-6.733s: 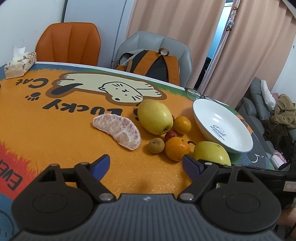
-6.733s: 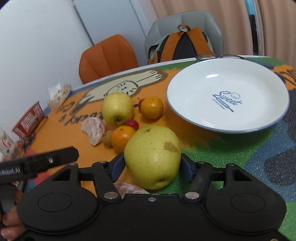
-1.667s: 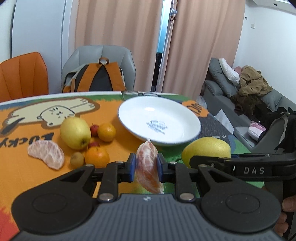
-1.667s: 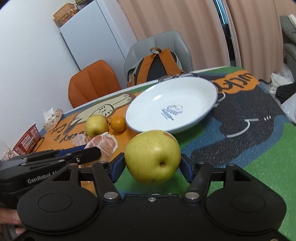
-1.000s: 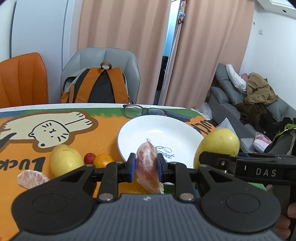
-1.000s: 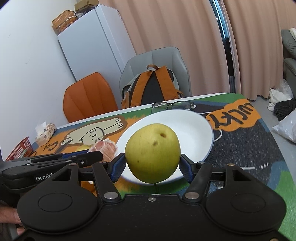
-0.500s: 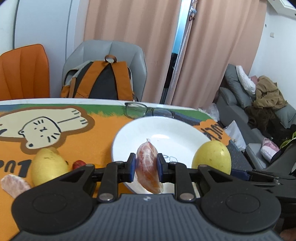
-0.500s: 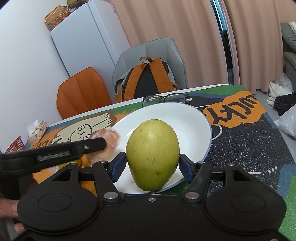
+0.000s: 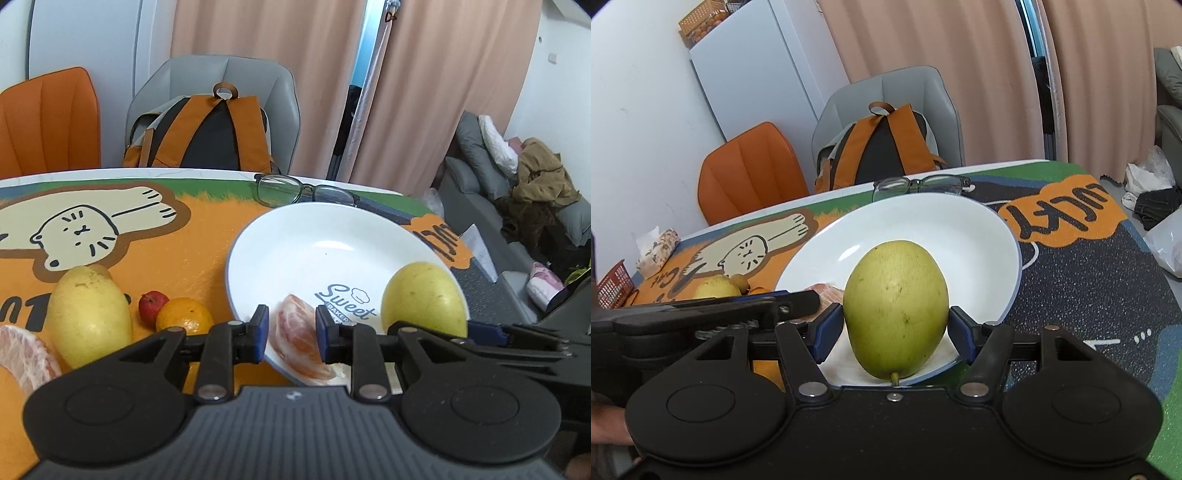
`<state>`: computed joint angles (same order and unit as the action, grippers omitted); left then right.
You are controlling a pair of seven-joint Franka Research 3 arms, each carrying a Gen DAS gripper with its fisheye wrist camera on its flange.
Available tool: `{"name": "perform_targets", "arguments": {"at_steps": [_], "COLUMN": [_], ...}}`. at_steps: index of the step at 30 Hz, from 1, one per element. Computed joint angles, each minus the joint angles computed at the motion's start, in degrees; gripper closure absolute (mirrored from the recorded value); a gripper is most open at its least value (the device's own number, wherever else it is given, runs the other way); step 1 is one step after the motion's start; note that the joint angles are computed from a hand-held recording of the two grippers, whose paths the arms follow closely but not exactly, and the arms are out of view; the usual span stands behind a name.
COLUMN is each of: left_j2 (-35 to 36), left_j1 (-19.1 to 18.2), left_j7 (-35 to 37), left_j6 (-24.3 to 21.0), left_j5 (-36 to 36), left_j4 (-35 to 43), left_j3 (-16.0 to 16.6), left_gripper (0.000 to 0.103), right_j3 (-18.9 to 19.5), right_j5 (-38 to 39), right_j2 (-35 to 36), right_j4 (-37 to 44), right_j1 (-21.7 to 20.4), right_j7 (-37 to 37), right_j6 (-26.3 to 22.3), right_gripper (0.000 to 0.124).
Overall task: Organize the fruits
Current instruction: 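Carry the pomelo segment with the left gripper into the white bowl while the right carries the pear there, then open the left gripper releasing the segment while the right releases the pear in the bowl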
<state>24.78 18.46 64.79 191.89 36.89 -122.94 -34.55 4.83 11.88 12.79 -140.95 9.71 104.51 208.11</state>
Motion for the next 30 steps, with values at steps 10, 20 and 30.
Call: {"name": "perform_targets", "arguments": {"at_steps": [10,20,30], "left_j2": [-3.97,-9.94,-16.19], "left_j1": [11.45,15.69,13.71], "left_j7": [-8.31,-18.20,-26.01], "left_j6": [2.81,6.58,9.53], "left_j5": [6.97,15.46,21.95], "left_j4": [-4.72,-9.04,-12.49], "left_j3": [-7.28,-5.95,0.86], "left_gripper": [0.059,0.027,0.012], "right_j3": [-0.64,0.09,0.59], "right_j5": [4.11,5.82,4.92], "right_j2": [-2.76,-4.72,-7.09], "right_j4": [-2.33,-4.54,-7.18], "right_j1": [2.43,4.74,5.94], "right_j7": [-2.48,-2.73,0.61], "right_j6": [2.61,3.83,5.47], "right_gripper": [0.062,0.061,0.027]}}
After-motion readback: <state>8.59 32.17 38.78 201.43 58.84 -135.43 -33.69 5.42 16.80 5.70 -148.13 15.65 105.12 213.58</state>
